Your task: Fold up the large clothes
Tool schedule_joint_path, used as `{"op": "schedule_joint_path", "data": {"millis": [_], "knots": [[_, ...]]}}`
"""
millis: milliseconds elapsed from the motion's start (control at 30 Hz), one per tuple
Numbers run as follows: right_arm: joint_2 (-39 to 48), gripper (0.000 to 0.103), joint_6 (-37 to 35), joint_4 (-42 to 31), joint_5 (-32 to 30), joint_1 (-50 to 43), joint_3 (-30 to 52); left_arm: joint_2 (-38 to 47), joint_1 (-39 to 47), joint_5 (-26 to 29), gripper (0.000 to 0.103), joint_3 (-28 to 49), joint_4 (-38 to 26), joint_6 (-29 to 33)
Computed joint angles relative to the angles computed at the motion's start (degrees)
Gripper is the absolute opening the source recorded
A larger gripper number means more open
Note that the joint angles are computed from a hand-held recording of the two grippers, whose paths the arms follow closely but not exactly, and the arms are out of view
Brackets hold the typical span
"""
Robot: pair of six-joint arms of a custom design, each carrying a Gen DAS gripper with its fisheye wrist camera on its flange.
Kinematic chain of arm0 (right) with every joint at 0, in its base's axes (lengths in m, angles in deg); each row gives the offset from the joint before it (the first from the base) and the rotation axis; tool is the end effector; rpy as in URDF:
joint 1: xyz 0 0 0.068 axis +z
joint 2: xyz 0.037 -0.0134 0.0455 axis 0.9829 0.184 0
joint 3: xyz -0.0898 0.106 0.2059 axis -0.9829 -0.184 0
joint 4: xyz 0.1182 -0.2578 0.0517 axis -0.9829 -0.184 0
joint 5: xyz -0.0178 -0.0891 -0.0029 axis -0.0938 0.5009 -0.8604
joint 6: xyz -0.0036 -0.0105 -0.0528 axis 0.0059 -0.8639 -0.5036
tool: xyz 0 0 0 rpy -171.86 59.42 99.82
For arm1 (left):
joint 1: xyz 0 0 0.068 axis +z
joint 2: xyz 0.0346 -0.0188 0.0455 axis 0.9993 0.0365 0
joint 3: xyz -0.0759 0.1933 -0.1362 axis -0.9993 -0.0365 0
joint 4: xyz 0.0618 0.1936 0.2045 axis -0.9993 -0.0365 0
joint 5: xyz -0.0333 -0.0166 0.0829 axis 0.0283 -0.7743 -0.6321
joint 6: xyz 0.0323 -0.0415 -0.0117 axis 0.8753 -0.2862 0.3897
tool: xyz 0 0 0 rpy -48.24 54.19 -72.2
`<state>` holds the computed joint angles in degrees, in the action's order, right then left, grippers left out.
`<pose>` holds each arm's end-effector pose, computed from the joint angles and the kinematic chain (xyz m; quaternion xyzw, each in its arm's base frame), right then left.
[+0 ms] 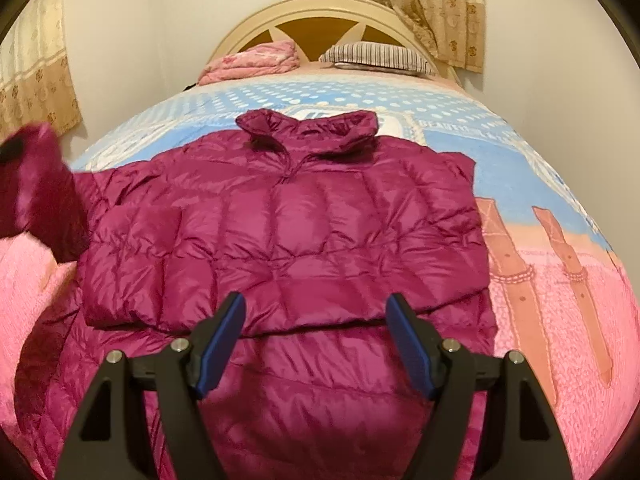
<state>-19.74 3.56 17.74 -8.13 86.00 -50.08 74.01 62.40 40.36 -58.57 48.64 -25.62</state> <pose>0.1791 0.0203 0.0970 -0.0188 0.9177 0.0311 0.3956 0.1903 -0.0776 0.2080 0.0581 0.8686 0.0102 0.4920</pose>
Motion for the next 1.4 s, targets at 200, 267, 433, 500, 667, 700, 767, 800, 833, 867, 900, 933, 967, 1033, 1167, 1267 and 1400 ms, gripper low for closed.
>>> {"op": "schedule_joint_path", "data": {"millis": [200,267,433,500,667,700,767,800,833,867,900,933,967,1033,1167,1267,1400], "knots": [[-0.84,0.075,-0.76,-0.46,-2.83,-4.59,-0.75,24.96,-15.10,-6.72,0.053,9.02,11.44,-2.91],[0.20,0.075,-1.11,0.02,-3.88,-6.31,-0.64,28.77,-19.75,-12.56,0.089,8.78,16.02,-2.77],[3.27,0.075,-2.04,1.24,-5.64,-8.95,-0.08,32.92,-20.06,-11.36,0.090,8.42,19.18,-3.32],[3.47,0.075,-2.36,0.95,-6.02,-9.44,0.23,30.41,-18.04,-10.48,0.090,6.72,17.53,-4.87],[2.89,0.076,-1.93,-2.01,-9.43,-10.54,2.38,13.11,-8.07,-6.06,0.095,-5.12,16.99,-3.62],[3.59,0.078,-1.34,-2.24,-10.48,-10.36,3.30,12.91,-5.75,-6.01,0.095,-6.11,17.17,-2.90],[6.30,0.081,0.26,-1.18,-12.69,-9.19,5.29,16.32,-0.26,-4.39,0.095,-6.38,17.82,-2.07],[8.24,0.081,1.44,-0.05,-13.75,-8.35,6.43,20.01,3.27,-2.18,0.095,-5.48,17.63,-2.88],[10.95,0.081,2.77,1.91,-14.79,-7.09,7.73,21.81,5.14,-0.74,0.095,-5.13,17.71,-3.50],[14.35,0.081,4.07,4.14,-15.36,-5.64,9.21,23.64,7.33,1.23,0.095,-5.16,18.50,-4.23],[17.99,0.081,5.43,6.12,-15.09,-4.13,10.82,25.16,9.01,2.62,0.095,-5.46,19.63,-4.82],[20.90,0.081,6.57,7.74,-15.08,-3.06,12.00,26.54,9.97,3.13,0.095,-5.60,20.47,-5.29],[25.11,0.081,8.06,9.97,-15.66,-1.91,13.86,27.44,10.35,3.48,0.095,-5.64,21.01,-5.54],[31.37,0.081,9.63,13.68,-16.55,-0.38,16.41,28.77,11.25,4.12,0.095,-5.75,21.71,-6.03],[44.13,0.051,10.79,17.09,-19.14,2.08,22.30,28.57,13.23,6.22,0.095,-5.99,21.72,-5.48],[41.38,0.018,10.15,17.31,-18.97,2.97,20.08,27.73,13.29,6.00,0.095,-5.14,20.18,-5.15],[24.85,0.015,7.89,12.23,-17.71,1.40,12.43,27.85,13.42,5.00,0.095,-4.47,19.25,-4.67]]}}
